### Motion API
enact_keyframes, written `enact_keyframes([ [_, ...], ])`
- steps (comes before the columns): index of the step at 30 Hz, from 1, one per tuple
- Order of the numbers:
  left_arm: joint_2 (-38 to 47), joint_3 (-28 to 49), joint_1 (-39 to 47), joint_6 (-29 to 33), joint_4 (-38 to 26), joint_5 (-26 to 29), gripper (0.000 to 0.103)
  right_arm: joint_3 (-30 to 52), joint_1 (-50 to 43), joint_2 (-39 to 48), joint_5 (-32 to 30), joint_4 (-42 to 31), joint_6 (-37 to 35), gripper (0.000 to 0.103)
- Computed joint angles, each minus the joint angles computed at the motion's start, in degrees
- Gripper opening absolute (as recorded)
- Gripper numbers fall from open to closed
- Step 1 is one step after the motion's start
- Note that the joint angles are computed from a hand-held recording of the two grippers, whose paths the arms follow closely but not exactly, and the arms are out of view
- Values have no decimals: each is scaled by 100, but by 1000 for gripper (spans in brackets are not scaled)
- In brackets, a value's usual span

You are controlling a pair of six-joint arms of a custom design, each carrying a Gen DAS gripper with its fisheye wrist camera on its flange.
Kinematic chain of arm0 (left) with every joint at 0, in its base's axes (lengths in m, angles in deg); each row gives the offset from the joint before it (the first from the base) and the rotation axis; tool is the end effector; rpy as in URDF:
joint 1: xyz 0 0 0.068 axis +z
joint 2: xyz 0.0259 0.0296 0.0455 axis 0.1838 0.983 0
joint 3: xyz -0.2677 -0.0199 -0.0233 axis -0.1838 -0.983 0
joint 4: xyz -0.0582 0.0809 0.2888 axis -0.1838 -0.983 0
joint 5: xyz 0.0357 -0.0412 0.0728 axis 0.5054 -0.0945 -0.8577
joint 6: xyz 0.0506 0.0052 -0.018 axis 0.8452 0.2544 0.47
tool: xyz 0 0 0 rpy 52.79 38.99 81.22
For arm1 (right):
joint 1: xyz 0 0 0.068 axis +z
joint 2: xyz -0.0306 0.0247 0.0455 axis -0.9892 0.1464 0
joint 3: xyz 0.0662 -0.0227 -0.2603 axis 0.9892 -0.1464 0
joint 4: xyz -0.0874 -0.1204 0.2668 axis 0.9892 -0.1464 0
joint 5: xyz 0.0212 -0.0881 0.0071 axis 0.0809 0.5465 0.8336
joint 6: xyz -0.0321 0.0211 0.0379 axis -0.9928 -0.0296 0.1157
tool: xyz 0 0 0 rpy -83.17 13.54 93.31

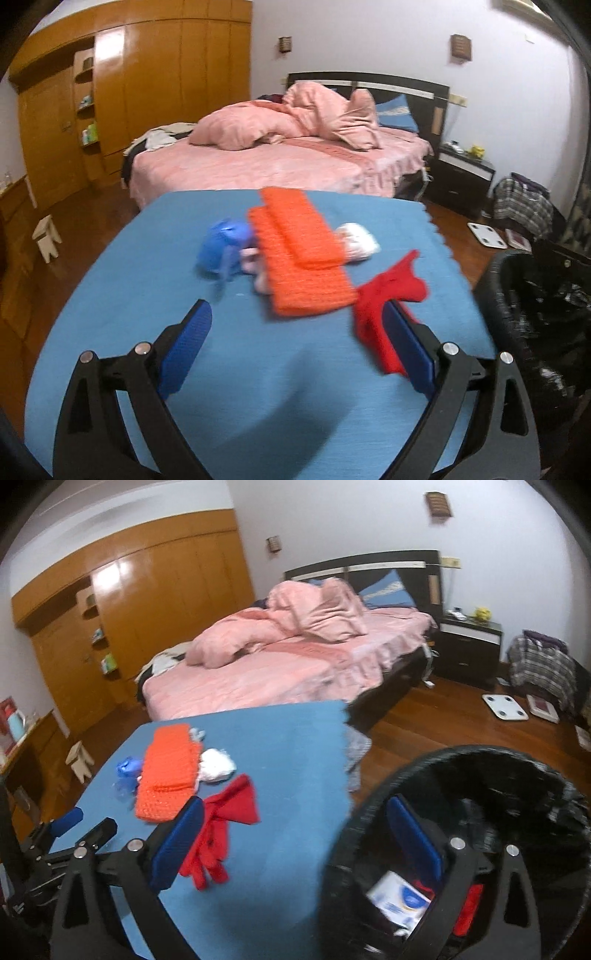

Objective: Collect trash
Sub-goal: 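Grasp the second red glove on the table with the right gripper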

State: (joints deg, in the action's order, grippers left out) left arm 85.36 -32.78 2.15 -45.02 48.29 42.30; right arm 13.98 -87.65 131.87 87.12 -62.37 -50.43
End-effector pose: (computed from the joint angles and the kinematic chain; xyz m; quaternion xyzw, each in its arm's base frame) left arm 0.3429 -0.0623 0.2299 0.2347 0.8620 -0.1264 0.4313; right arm 0.2210 -0.0292 0.2278 0.2370 0.8475 -0.0123 0.4747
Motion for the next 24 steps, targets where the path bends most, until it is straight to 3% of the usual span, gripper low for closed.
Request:
enact_keyframes([
  [9,807,314,378,64,269,-180,91,562,874,2188,321,1194,198,97],
  [19,1325,671,428,12,120,-280,90,1294,993,3723,251,1409,44,96],
  [22,1366,699,416,24,76,-299,90,1448,947,3924,60,1271,81,88],
  [24,1406,720,410,32,68,-317,90,1503,921,4011,-69,1207,72,77],
])
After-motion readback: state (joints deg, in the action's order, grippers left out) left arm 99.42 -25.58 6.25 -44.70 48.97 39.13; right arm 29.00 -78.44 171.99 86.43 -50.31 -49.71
